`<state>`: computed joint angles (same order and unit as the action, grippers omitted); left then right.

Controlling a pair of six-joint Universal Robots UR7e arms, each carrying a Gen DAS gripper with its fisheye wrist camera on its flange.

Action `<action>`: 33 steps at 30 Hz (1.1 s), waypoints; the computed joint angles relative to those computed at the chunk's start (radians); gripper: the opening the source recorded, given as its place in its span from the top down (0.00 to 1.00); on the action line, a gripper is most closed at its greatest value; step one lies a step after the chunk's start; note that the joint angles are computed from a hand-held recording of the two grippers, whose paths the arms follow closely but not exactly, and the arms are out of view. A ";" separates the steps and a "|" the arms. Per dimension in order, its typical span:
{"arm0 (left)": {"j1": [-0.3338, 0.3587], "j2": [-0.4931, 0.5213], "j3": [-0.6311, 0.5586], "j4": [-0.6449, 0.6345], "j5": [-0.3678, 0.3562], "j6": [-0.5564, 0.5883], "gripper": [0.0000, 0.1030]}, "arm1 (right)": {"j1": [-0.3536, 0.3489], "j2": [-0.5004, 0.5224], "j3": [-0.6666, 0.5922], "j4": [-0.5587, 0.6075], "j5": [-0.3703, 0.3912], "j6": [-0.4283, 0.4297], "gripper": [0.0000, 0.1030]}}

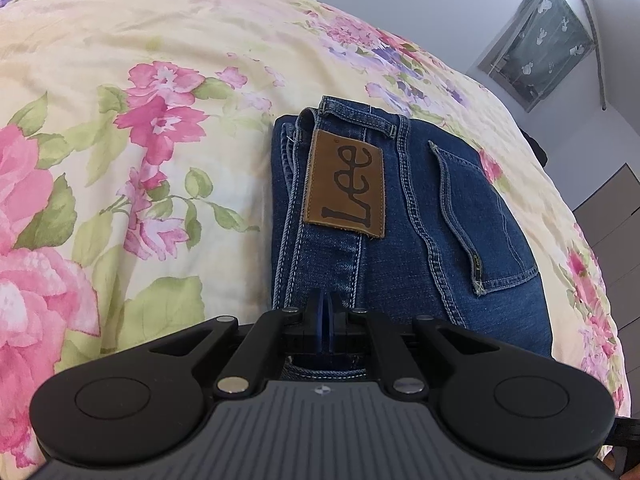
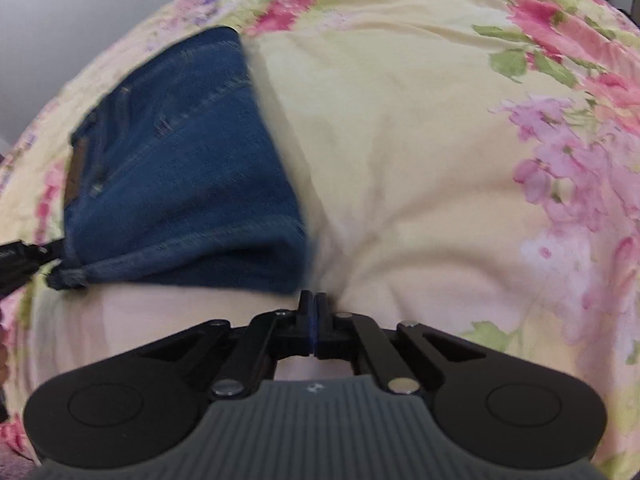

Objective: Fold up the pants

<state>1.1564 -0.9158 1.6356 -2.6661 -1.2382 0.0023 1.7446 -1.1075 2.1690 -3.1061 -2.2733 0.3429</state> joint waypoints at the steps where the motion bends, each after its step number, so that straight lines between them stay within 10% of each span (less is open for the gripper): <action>1: 0.000 0.000 0.001 -0.001 -0.001 0.001 0.93 | -0.004 -0.010 0.008 -0.010 0.013 0.006 1.00; 6: 0.002 -0.001 0.003 -0.005 -0.007 -0.005 0.93 | 0.036 0.031 0.053 -0.304 -0.008 -0.148 0.96; 9: 0.003 -0.001 0.004 -0.008 -0.009 -0.011 0.93 | 0.050 0.053 0.048 -0.358 -0.022 -0.197 0.74; 13: 0.005 -0.001 0.000 0.000 -0.014 -0.016 0.93 | 0.029 0.079 0.007 -0.335 -0.018 -0.187 0.75; 16: 0.007 -0.001 -0.004 0.008 -0.020 -0.016 0.94 | 0.006 0.093 -0.006 -0.343 -0.003 -0.157 1.00; 23: 0.015 0.007 -0.020 0.025 -0.022 -0.022 0.94 | -0.034 0.042 0.022 -0.258 0.066 -0.022 1.00; 33: -0.022 -0.040 0.007 0.071 0.075 -0.026 0.87 | 0.014 0.016 0.031 -0.236 -0.005 -0.078 0.84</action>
<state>1.1344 -0.9557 1.6429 -2.5955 -1.1631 -0.0234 1.7589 -1.0913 2.2003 -3.3424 -2.2787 0.2653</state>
